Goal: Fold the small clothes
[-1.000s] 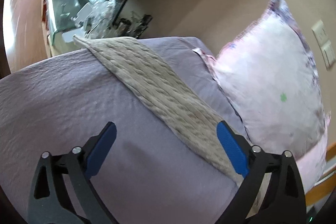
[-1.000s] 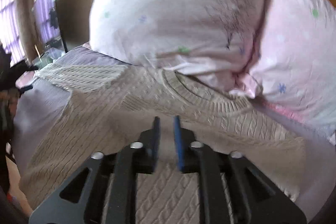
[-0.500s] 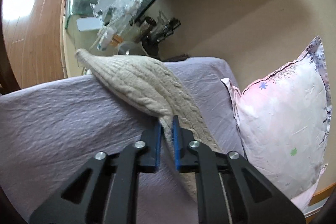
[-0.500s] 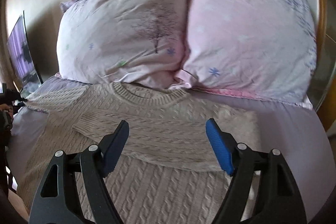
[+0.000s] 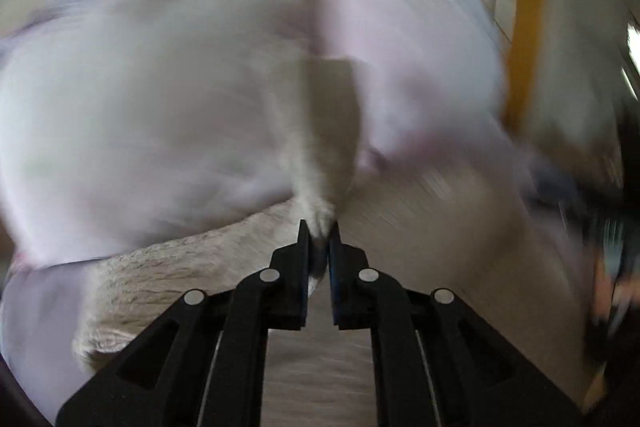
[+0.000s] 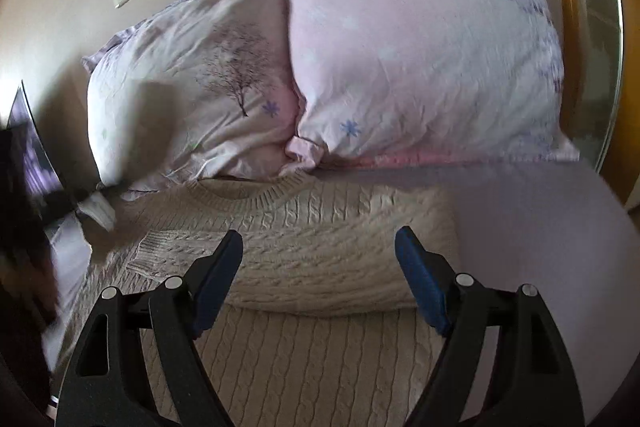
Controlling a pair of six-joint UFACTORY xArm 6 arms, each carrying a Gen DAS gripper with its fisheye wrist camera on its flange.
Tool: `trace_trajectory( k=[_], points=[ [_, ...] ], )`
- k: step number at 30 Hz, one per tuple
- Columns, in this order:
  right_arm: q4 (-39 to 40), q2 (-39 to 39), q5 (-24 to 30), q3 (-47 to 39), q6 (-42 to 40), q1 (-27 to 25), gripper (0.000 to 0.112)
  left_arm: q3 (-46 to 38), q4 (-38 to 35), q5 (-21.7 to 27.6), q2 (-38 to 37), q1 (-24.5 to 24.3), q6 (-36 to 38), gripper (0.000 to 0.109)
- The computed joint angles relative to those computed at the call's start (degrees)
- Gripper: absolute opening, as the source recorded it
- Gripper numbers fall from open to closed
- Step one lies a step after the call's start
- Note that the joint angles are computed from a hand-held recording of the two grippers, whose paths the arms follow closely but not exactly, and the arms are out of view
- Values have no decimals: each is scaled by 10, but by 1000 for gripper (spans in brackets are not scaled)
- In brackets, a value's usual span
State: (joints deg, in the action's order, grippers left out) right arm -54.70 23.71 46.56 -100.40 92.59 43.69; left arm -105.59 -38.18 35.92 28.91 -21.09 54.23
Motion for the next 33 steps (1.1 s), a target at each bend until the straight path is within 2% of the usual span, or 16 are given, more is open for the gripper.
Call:
trace_trajectory(
  k=[3, 4, 6, 7, 9, 12, 14, 19, 20, 21, 23, 25, 28, 30, 32, 33],
  points=[
    [32, -29, -54, 52, 39, -21, 77, 28, 23, 46, -7, -13, 1, 13],
    [43, -39, -82, 73, 50, -30, 73, 41, 16, 39, -15, -11, 2, 16],
    [82, -50, -138, 109, 59, -52, 56, 77, -15, 22, -46, 12, 10, 19],
    [100, -49, -151, 114, 54, -58, 53, 92, -26, 12, -61, 23, 13, 21],
    [160, -32, -191, 116, 22, -69, 44, 135, -43, -10, -97, 50, 21, 37],
    [209, -3, -244, 98, -41, -65, 44, 174, -46, -23, -131, 92, 5, 46],
    [242, 12, -245, 81, -90, -56, 44, 194, -57, 5, -149, 133, -6, 51],
    [320, 31, -246, 64, -172, -43, 44, 244, -94, 23, -184, 172, 15, 57],
    [344, 36, -235, 56, -198, -40, 44, 248, -102, 30, -186, 174, 20, 60],
    [354, 42, -229, 49, -211, -37, 36, 251, -107, 33, -185, 173, 23, 62],
    [347, 50, -215, 37, -226, -29, 9, 251, -106, 41, -180, 166, 27, 63],
    [249, 58, -159, 1, -186, -20, 9, 247, -98, 44, -172, 160, 23, 63],
    [69, 59, -19, -87, -124, 9, 9, 240, -101, 53, -162, 153, 23, 63],
    [-48, 77, 100, -147, -131, 38, 9, 243, -105, 57, -162, 150, 28, 64],
    [-90, 129, 197, -213, -198, 54, 10, 251, -104, 58, -166, 149, 31, 65],
    [-75, 136, 211, -211, -210, 51, 11, 255, -101, 57, -169, 150, 30, 65]
  ],
)
